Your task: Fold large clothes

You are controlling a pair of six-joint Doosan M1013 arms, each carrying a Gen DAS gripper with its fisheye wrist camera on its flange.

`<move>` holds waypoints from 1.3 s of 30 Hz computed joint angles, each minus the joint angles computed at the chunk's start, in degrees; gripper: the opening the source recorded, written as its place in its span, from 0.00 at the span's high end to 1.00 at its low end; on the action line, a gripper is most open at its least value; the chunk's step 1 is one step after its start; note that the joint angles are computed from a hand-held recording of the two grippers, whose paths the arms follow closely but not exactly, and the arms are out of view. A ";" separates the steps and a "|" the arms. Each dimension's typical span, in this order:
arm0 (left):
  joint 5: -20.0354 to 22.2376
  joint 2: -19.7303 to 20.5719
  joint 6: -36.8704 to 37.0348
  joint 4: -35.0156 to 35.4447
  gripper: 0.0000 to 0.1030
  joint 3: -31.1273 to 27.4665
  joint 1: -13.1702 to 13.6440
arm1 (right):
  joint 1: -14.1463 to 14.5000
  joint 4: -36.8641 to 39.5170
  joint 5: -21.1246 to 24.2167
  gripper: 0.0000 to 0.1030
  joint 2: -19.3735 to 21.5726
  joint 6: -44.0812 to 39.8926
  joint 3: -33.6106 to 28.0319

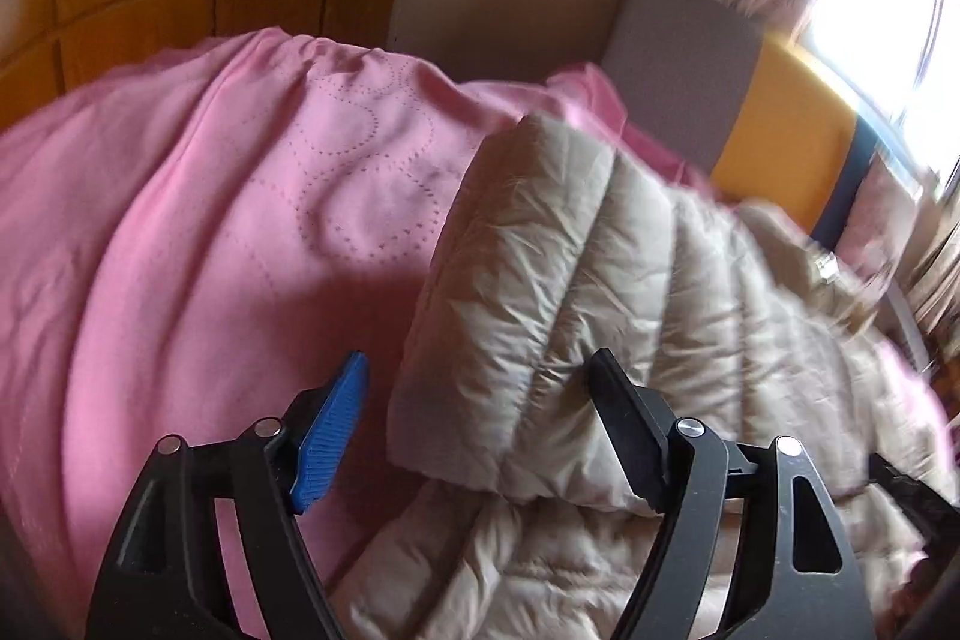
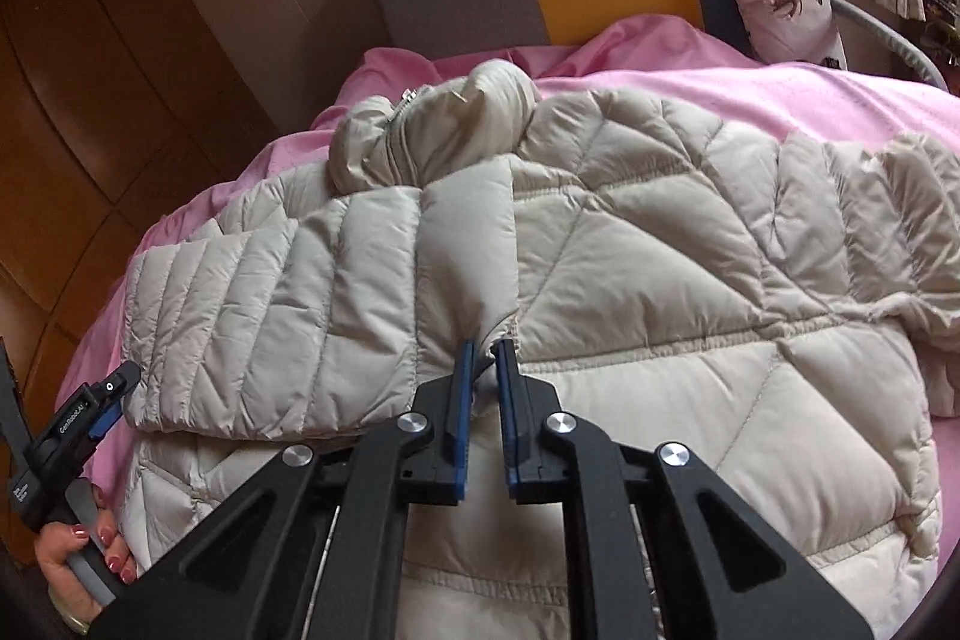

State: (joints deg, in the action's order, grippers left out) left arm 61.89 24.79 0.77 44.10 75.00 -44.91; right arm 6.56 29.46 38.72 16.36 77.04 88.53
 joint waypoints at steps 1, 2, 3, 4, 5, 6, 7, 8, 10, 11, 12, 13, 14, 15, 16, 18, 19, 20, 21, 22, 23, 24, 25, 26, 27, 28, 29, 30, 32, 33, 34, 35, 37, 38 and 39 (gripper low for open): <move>0.23 0.69 2.19 -2.12 0.28 -0.67 0.56 | 0.12 -0.14 -0.42 0.90 0.11 -0.36 0.25; -0.25 0.96 3.13 -3.80 0.28 -0.66 1.11 | 0.24 -0.21 -0.98 0.89 0.19 -0.56 0.53; -1.37 1.10 3.53 -5.52 0.27 -0.34 1.68 | 0.25 -0.08 -1.42 0.88 0.17 -0.66 0.87; -1.98 1.10 3.15 -5.75 0.27 -0.05 1.85 | 0.28 -0.13 -1.70 0.86 0.01 -0.80 1.17; -1.88 1.14 2.99 -5.41 0.26 -0.03 1.78 | 0.32 -0.11 -1.86 0.85 -0.05 -1.09 1.26; -1.72 1.17 2.92 -4.95 0.26 0.02 1.66 | 0.36 0.03 -2.06 0.85 0.03 -1.27 1.29; -2.15 1.02 2.53 -4.73 0.26 0.34 1.64 | 0.33 0.29 -2.20 0.83 0.07 -1.27 1.25; -3.20 0.56 1.53 -4.37 0.26 1.12 1.66 | 0.40 -0.42 -2.88 0.80 -0.38 -0.34 1.56; -3.85 0.02 -0.40 -3.38 0.21 2.09 1.41 | 1.10 -2.45 -8.55 0.46 -2.51 1.02 3.58; -4.07 -0.23 -1.38 -2.89 0.20 2.56 1.29 | 1.50 -2.60 -12.22 0.42 -3.67 0.17 4.63; -4.07 -0.21 -1.66 -2.71 0.19 2.58 1.21 | 1.83 -1.23 -14.36 0.42 -4.44 -2.70 5.19; -3.98 -0.18 -1.74 -2.57 0.19 2.56 1.16 | 2.24 -0.96 -15.14 0.43 -4.65 -4.88 4.89; -3.81 -0.05 -1.49 -2.71 0.19 2.30 1.20 | 2.53 -0.04 -14.70 0.43 -4.49 -7.61 4.16; -3.72 0.04 -1.25 -2.92 0.19 2.17 1.25 | 2.78 1.09 -13.09 0.45 -4.02 -10.22 3.03; -3.76 0.04 -1.23 -2.94 0.19 2.16 1.28 | 3.02 1.67 -11.04 0.47 -3.22 -11.70 1.71; -3.93 -0.01 -1.32 -3.03 0.18 2.22 1.32 | 3.68 -0.94 -6.71 0.52 -0.99 -9.84 -1.43; -3.99 0.05 -1.27 -3.20 0.18 2.15 1.37 | 4.05 -3.11 -5.01 0.55 0.13 -8.11 -2.66; -4.01 0.04 -1.19 -3.25 0.18 2.20 1.39 | 4.42 -5.53 -3.28 0.55 1.22 -5.82 -3.76; -3.77 0.19 -0.85 -3.35 0.18 2.02 1.45 | 4.70 -8.05 -1.52 0.56 2.44 -3.26 -4.88; -3.61 0.35 -0.54 -3.42 0.17 1.82 1.47 | 4.83 -9.29 -0.06 0.56 3.74 -1.78 -6.05; -3.62 0.47 -0.20 -3.59 0.15 1.68 1.55 | 4.74 -8.69 0.00 0.56 4.21 -2.01 -6.03; -3.85 0.38 -0.14 -3.65 0.14 1.94 1.63 | 4.63 -7.79 -0.39 0.56 4.32 -2.65 -5.78; -3.86 0.46 -0.01 -3.69 0.14 1.88 1.68 | 4.50 -7.18 -0.52 0.56 4.31 -3.07 -5.60; -3.99 0.45 0.03 -3.66 0.14 1.98 1.77 | 4.28 -6.22 -0.59 0.56 4.05 -3.67 -5.38; -4.14 0.47 -0.15 -3.49 0.14 2.03 1.76 | 3.85 -4.15 -0.94 0.54 3.51 -5.03 -4.86; -4.36 0.42 -0.37 -3.40 0.14 2.15 1.74 | 3.05 -0.73 -1.58 0.50 2.58 -7.36 -3.77; -4.60 0.31 -0.61 -3.30 0.14 2.36 1.73 | 2.13 3.30 -2.52 0.47 1.45 -9.62 -2.47; -5.04 0.21 -0.88 -3.25 0.14 2.55 1.76 | 1.19 6.92 -3.55 0.41 0.26 -11.30 -0.97; -5.62 0.00 -1.36 -3.04 0.14 2.91 1.79 | -1.18 13.15 -4.07 0.40 -2.01 -12.87 1.68; -5.77 -0.09 -1.54 -2.88 0.13 3.07 1.78 | -2.63 15.53 -3.97 0.40 -3.14 -12.89 3.00; -5.86 -0.16 -1.80 -2.67 0.12 3.16 1.72 | -4.00 16.45 -3.72 0.40 -4.04 -11.65 3.79; -5.88 -0.23 -2.10 -2.42 0.12 3.26 1.63 | -5.38 16.33 -3.87 0.40 -4.93 -9.60 4.76; -5.39 -0.43 -2.91 -1.72 0.11 3.36 1.33 | -8.59 15.70 -4.81 0.40 -6.89 -5.62 7.00; -5.32 -0.59 -3.02 -1.67 0.11 3.43 1.23 | -10.13 14.25 -5.51 0.40 -7.62 -3.03 7.87; -5.45 -0.78 -3.12 -1.61 0.11 3.56 1.11 | -11.46 11.97 -6.11 0.39 -7.91 0.05 8.18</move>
